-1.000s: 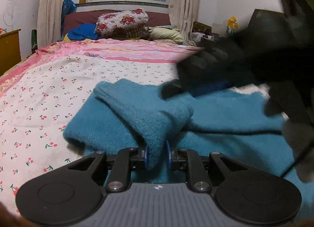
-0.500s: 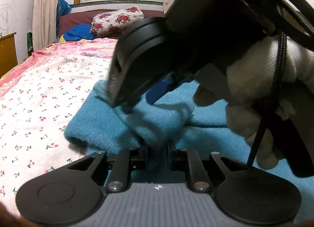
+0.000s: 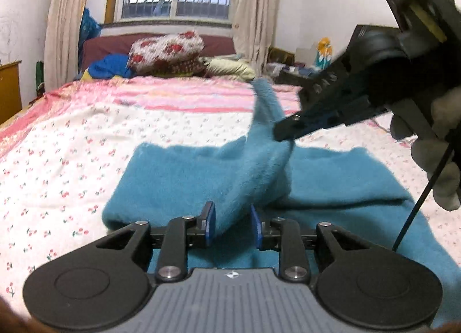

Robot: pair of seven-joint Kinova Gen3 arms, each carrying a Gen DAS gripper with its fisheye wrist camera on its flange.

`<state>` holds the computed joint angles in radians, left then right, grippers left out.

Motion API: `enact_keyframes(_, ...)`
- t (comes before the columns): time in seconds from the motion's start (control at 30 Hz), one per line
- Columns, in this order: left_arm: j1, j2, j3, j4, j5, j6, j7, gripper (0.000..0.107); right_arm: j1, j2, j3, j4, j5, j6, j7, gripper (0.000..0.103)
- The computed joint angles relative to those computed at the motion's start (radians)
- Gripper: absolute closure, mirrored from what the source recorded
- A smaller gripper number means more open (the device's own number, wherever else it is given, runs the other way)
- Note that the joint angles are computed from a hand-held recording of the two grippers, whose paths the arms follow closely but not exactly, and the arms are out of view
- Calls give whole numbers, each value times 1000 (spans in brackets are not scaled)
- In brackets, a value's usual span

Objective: Fold small clothes

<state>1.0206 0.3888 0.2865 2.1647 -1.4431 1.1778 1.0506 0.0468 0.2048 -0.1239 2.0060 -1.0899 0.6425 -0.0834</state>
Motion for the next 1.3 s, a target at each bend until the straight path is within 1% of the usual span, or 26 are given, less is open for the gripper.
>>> enact_keyframes(0.03, 5, 2, 2, -5, 8, 9, -6, 61, 21, 5, 6, -4, -22, 19, 12, 97)
enact_keyframes(0.07, 12, 6, 3, -10, 17, 19, -9, 56, 43, 9, 12, -1, -56, 31, 37, 97)
enact_keyframes(0.13, 22, 11, 3, -8, 14, 25, 0, 56, 84, 22, 17, 1, -116, 44, 73, 97)
enact_keyframes(0.17, 23, 12, 4, -9, 15, 22, -2, 56, 90, 36, 36, -10, -127, 67, 67, 97)
enact_keyframes(0.3, 23, 18, -2, -39, 20, 26, -47, 56, 122, 85, 54, -50, -119, 114, 12, 97)
enact_keyframes(0.4, 17, 9, -7, -39, 18, 22, -80, 56, 167, 102, 51, -35, -126, 156, 52, 97)
enact_keyframes(0.5, 10, 14, -7, -51, 35, 11, -122, 56, 209, 124, 69, -9, -112, 201, 63, 96)
enact_keyframes(0.57, -1, 16, -12, -58, 45, -9, -150, 56, 224, 147, 81, -8, -80, 216, 48, 87)
enact_keyframes(0.63, 1, 25, -16, -70, 55, -14, -183, 56, 235, 166, 82, -7, -68, 216, 21, 83)
enact_keyframes(0.67, 3, 28, -18, -75, 59, -13, -201, 56, 246, 177, 82, -11, -69, 222, 6, 78)
enact_keyframes(0.7, 6, 30, -20, -79, 63, -11, -220, 56, 259, 186, 81, -15, -74, 232, -10, 74)
enact_keyframes(0.73, 7, 30, -23, -80, 66, -11, -235, 56, 275, 193, 80, -17, -84, 245, -18, 65)
enact_keyframes(0.77, 9, 27, -25, -77, 69, -13, -240, 56, 295, 203, 77, -19, -98, 266, -14, 59)
enact_keyframes(0.8, 7, 24, -28, -74, 72, -16, -243, 56, 316, 218, 75, -25, -112, 294, -11, 57)
enact_keyframes(0.87, 6, 21, -31, -72, 80, -18, -246, 56, 347, 249, 74, -33, -141, 341, -19, 48)
enact_keyframes(0.93, 3, 20, -34, -73, 83, -23, -248, 56, 357, 272, 75, -37, -168, 353, -33, 47)
enact_keyframes(0.97, 2, 20, -34, -73, 84, -27, -251, 56, 359, 279, 73, -36, -182, 351, -32, 47)
enact_keyframes(1.0, 0, 19, -34, -76, 87, -30, -263, 56, 359, 278, 68, -30, -195, 333, -28, 59)
enact_keyframes(1.03, -6, 19, -36, -78, 88, -35, -279, 56, 346, 265, 66, -21, -196, 299, -35, 77)
enact_keyframes(1.07, -11, 18, -38, -84, 89, -36, -302, 56, 315, 255, 83, -24, -181, 276, -59, 88)
enact_keyframes(1.1, -13, 16, -40, -86, 87, -35, -318, 56, 296, 251, 93, -30, -170, 270, -73, 90)
enact_keyframes(1.13, -14, 12, -43, -90, 83, -30, -334, 56, 295, 241, 85, -35, -165, 265, -70, 91)
enact_keyframes(1.17, -15, 7, -46, -94, 77, -22, -345, 56, 307, 227, 62, -35, -167, 256, -52, 92)
enact_keyframes(1.2, -14, 1, -49, -95, 68, -11, -351, 56, 308, 212, 58, -36, -177, 261, -25, 92)
enact_keyframes(1.3, -22, -11, -55, -105, 34, 23, -361, 56, 318, 166, 51, -51, -217, 307, 52, 93)
